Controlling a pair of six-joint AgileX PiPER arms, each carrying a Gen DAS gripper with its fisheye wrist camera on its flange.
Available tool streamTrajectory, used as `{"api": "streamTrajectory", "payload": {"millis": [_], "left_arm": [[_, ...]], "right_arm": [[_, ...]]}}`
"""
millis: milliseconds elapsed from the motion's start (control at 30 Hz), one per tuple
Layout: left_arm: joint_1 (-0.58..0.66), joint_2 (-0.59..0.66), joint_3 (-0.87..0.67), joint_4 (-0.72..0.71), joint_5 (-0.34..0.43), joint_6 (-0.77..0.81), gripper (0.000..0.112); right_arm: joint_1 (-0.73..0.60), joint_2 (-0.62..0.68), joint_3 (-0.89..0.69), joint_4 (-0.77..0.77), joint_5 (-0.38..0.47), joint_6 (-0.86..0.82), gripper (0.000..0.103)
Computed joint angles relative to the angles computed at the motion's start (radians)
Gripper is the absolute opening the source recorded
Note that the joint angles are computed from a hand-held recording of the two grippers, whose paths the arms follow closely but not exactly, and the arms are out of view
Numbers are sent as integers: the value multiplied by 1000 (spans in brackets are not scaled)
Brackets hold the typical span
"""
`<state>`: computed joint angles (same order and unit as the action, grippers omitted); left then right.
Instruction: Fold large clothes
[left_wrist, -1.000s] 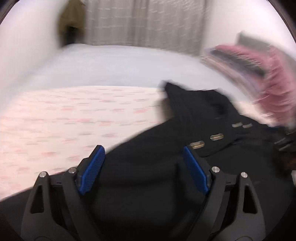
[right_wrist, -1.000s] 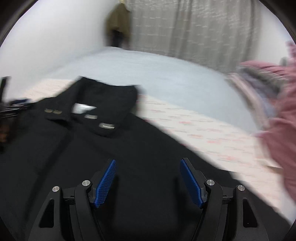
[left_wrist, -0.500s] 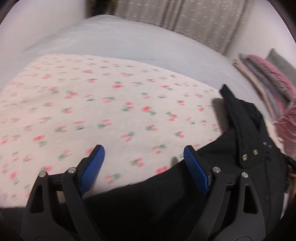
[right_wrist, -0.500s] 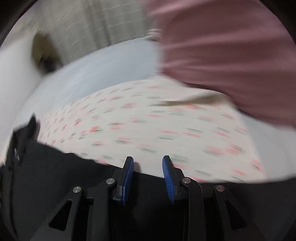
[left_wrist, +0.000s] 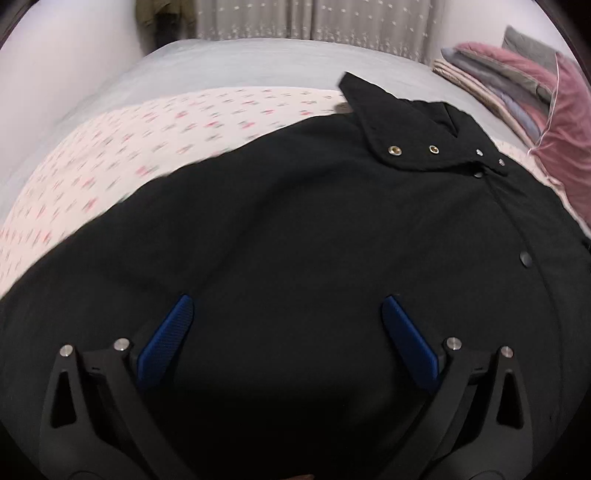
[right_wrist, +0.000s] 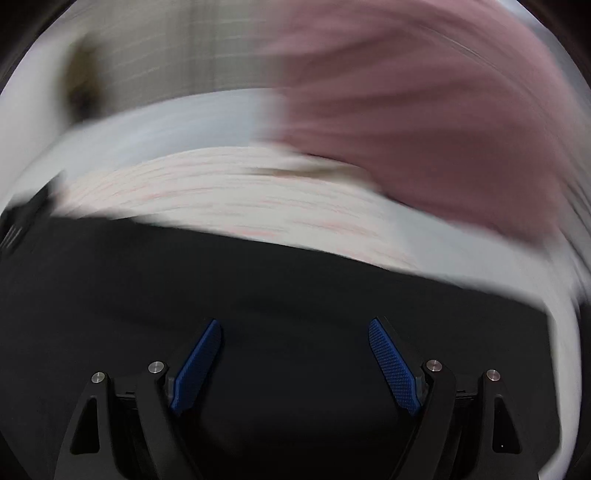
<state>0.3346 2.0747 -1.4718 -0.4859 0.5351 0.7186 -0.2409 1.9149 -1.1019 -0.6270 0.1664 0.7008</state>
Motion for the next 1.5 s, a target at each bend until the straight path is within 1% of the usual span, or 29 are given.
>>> {"api": "streamTrajectory", "payload": {"millis": [33, 67, 100, 133, 200, 233, 267, 300, 333, 367, 433, 467, 500, 533, 600, 633, 700, 800, 867, 967, 1033, 1067, 1100, 1133, 1200, 1300, 1367, 1433, 1500], "left_arm": [[10, -17, 38, 26, -37, -8, 102], [22, -39, 77, 81, -66, -45, 102], [37, -70, 112, 97, -70, -52, 102], [60, -106, 158, 81, -83, -32, 102], [93, -173, 236, 53, -109, -4, 102], [110, -215, 277, 33, -113, 13, 102], [124, -251, 306, 31, -110, 6, 102], [141, -289, 333, 27, -95, -3, 102], [159, -319, 346, 35, -62, -29, 102], [190, -353, 362, 14, -17, -29, 102], [239, -387, 367, -3, 56, -42, 102], [270, -414, 381, -27, 92, -30, 102], [302, -438, 397, -47, 120, -10, 102], [307, -463, 424, -48, 121, -16, 102], [357, -506, 461, -49, 135, -5, 102], [364, -519, 476, -54, 130, -5, 102], [426, -531, 502, -114, 142, 58, 102], [508, -507, 505, -187, 178, 135, 102], [542, -480, 505, -222, 176, 156, 102], [612, -423, 488, -268, 194, 206, 102], [641, -380, 464, -279, 199, 212, 102], [656, -362, 450, -278, 199, 212, 102], [669, -339, 437, -290, 185, 207, 102], [677, -325, 430, -301, 176, 203, 102], [703, -285, 402, -336, 178, 194, 102], [760, -207, 346, -442, 230, 204, 102], [786, -168, 322, -500, 235, 199, 102], [813, -141, 315, -593, 237, 246, 102], [820, -128, 316, -670, 221, 305, 102]], "right_arm": [[-62, -5, 14, -64, 29, 84, 88], [-145, -18, 27, -137, 97, 184, 88], [-188, -27, 32, -218, 180, 283, 88], [-203, -38, 42, -266, 224, 342, 89], [-243, -122, 103, -284, 286, 350, 89], [-242, -165, 130, -273, 289, 323, 89], [-241, -207, 153, -240, 272, 275, 89], [-228, -246, 174, -210, 262, 243, 89], [-213, -306, 206, -169, 259, 205, 89], [-187, -394, 243, -89, 259, 137, 90], [-119, -508, 279, 37, 288, 51, 90], [-72, -563, 292, 82, 311, 31, 90], [-30, -594, 305, 88, 326, 46, 90], [31, -641, 311, 108, 370, 51, 90], [214, -745, 327, 107, 475, 137, 91], [290, -756, 319, 64, 522, 216, 91], [490, -798, 320, 23, 610, 344, 92], [779, -790, 329, -101, 704, 606, 92], [915, -749, 335, -162, 729, 722, 93], [1020, -655, 351, -208, 681, 818, 93], [1041, -597, 367, -237, 636, 868, 93], [1065, -541, 357, -244, 619, 894, 93], [1060, -504, 354, -244, 587, 880, 93], [1069, -471, 343, -240, 573, 867, 93], [1098, -384, 296, -245, 573, 834, 93], [1128, -307, 256, -269, 569, 838, 93], [1142, -274, 229, -263, 561, 824, 93], [1152, -241, 208, -267, 551, 824, 93], [1164, -210, 184, -267, 555, 821, 93]]}}
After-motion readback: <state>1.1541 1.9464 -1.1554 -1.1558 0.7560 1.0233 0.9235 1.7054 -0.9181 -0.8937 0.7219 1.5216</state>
